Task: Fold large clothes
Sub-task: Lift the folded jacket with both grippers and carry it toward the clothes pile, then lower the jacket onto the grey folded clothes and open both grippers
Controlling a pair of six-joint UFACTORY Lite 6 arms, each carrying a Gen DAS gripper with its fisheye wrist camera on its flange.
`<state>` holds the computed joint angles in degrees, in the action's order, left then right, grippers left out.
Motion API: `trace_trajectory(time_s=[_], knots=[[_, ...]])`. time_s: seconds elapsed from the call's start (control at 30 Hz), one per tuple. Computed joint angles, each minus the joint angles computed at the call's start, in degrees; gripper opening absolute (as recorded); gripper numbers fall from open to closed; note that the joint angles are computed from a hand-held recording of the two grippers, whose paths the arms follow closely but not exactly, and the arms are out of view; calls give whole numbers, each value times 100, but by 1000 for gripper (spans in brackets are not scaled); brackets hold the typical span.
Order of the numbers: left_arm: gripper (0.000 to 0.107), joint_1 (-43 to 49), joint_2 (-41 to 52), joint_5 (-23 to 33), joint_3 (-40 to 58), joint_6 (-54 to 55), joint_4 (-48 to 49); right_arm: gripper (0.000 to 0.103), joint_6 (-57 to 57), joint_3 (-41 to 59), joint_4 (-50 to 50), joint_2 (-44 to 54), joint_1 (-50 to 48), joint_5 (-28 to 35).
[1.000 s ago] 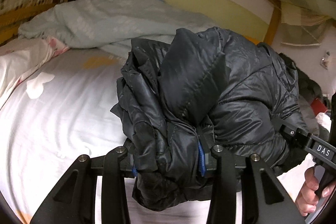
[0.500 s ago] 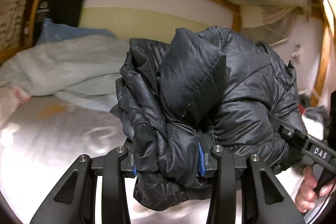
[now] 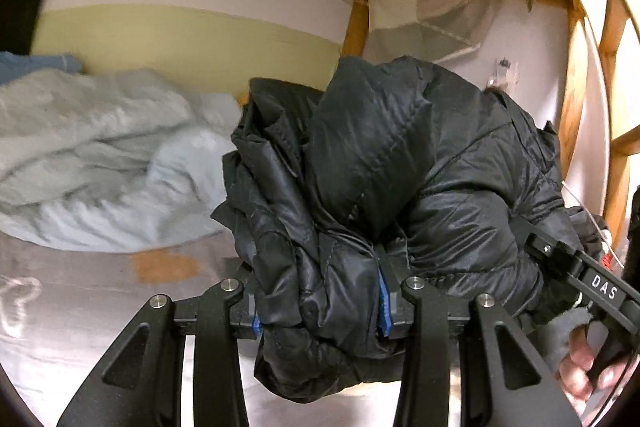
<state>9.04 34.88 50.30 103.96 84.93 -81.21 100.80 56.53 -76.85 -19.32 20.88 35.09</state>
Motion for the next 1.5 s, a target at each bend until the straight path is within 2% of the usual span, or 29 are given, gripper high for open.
trace_trajectory(time_s=[0.03, 0.1, 0.17, 0.27, 0.37, 0.4, 0.43, 0.5, 0.6, 0.63, 0.67, 0.73, 0.83, 0.9, 0.97, 1.0, 1.03, 1.1, 1.23, 1.33, 1.43, 1.5], knots=[[39, -212, -52, -316, -126, -3, -31, 50, 32, 155, 38, 244, -102, -18], [39, -574, -133, -786, -442, 368, -312, 50, -250, 172, 341, 374, -706, -440], [38, -1007, 105, -1282, -265, 237, -239, 50, -219, 183, 388, 565, -1120, -650], [38, -1187, 554, -1511, 225, -225, 91, 50, -92, 119, 167, 807, -1417, -788], [42, -1317, 670, -1683, 369, -347, 225, 57, 540, 19, -510, 998, -1754, -1013], [44, -1340, 664, -1731, 383, -405, 323, 64, 602, 90, -538, 1126, -1693, -831], [47, -1365, 590, -1791, 327, -394, 333, 66, 667, 121, -615, 1220, -1601, -616], [50, -1391, 273, -2046, -111, 96, -53, 68, 773, 66, -886, 1251, -1414, -257], [53, -1244, -326, -1969, -982, 1379, -1044, 69, 691, -69, -806, 1065, -1089, 172], [61, -1206, -449, -1995, -1147, 1704, -1256, 71, 748, -175, -746, 897, -1007, 208], [76, -1190, -606, -2112, -1361, 2046, -1544, 72, 842, -244, -734, 798, -962, 233], [93, -1059, -870, -2224, -1724, 2966, -2514, 78, 1006, -378, -774, 626, -708, 591], [102, -731, -1080, -1897, -1845, 3288, -2836, 87, 829, -421, -833, 427, 21, 1530], [103, -511, -1193, -1766, -1841, 3166, -2779, 88, 652, -423, -812, 333, 464, 2048], [103, -145, -1401, -1290, -2033, 3166, -2765, 92, 765, -548, -866, 113, 905, 2462], [103, 3, -1528, -1095, -2173, 3272, -2816, 100, 916, -657, -914, -47, 1138, 2600], [103, 175, -1705, -910, -2378, 3407, -2836, 103, 1043, -745, -956, -173, 1345, 2738], [103, 442, -1949, -736, -2641, 3466, -2503, 103, 1220, -831, -960, -330, 1737, 3024], [103, 1343, -2541, 330, -3683, 4327, -2703, 103, 1327, -876, -761, -497, 2881, 3900], [103, 2207, -2740, 1295, -3789, 3947, -2163, 103, 1560, -761, -665, -261, 4134, 5053], [103, 2946, -2819, 2033, -3866, 3762, -2097, 103, 1830, -562, -534, 261, 5148, 6023], [103, 3317, -2715, 2418, -3823, 3694, -2104, 103, 2032, -455, -483, 636, 5530, 6240]])
